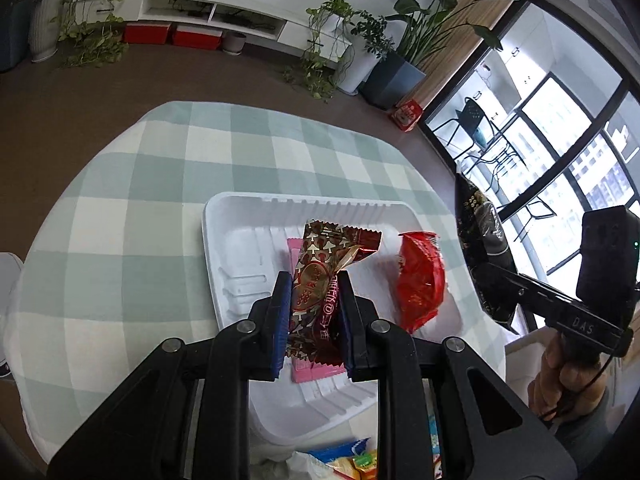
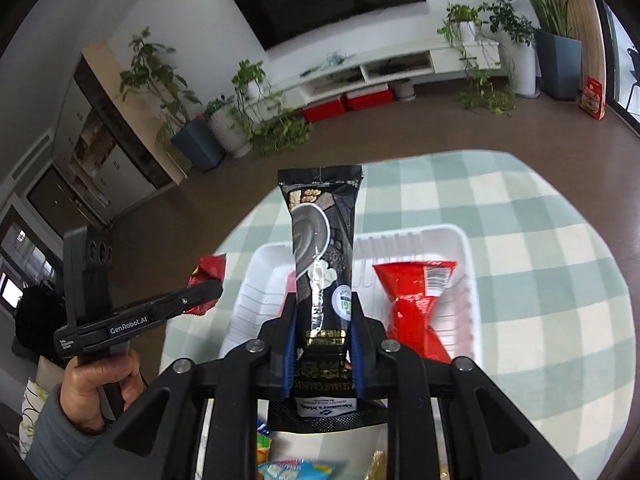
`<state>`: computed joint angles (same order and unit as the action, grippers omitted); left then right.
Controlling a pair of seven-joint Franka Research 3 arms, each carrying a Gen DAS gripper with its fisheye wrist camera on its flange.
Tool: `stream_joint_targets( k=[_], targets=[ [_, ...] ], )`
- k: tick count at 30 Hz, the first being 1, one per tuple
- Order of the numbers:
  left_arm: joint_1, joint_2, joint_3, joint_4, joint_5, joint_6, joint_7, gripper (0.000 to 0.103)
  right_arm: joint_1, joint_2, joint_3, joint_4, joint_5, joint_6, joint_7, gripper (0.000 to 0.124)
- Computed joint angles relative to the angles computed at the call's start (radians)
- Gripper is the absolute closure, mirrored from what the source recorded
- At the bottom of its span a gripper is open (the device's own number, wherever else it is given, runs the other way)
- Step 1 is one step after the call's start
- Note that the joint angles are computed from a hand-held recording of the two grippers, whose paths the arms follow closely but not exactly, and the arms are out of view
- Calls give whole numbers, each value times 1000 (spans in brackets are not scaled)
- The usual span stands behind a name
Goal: Organize snacks
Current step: 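Carry both packets into the white tray and open both grippers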
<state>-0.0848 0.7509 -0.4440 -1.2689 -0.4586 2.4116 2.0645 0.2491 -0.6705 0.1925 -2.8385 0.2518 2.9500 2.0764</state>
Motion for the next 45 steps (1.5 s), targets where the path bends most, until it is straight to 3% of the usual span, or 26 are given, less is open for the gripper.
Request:
stream_joint_targets(
  k=[5, 14, 18, 34, 39, 41, 45],
  targets=[
    [-54, 78, 32, 94, 71, -34, -42, 84, 10, 128, -11, 24, 10, 26, 0, 100],
    [-105, 156, 62, 187, 167, -56, -110, 84, 5, 242, 0, 40, 5, 49, 25, 100],
    [-120, 179, 72, 217, 204, -73, -135, 83, -23, 270, 28, 49, -26, 49, 61, 100],
    [-170, 211, 95, 269, 297, -95, -173, 81, -51, 298, 34, 53, -113, 44, 108, 96],
    [-166, 202, 90, 254, 301, -78, -165, 68, -63, 278, 52, 51, -137, 23, 134, 85],
    [-163, 191, 90, 236, 301, -57, -164, 56, -82, 262, 72, 48, -161, 18, 154, 79],
    [-156, 168, 86, 206, 300, -34, -162, 55, -103, 235, 96, 46, -201, 9, 180, 74]
  ],
)
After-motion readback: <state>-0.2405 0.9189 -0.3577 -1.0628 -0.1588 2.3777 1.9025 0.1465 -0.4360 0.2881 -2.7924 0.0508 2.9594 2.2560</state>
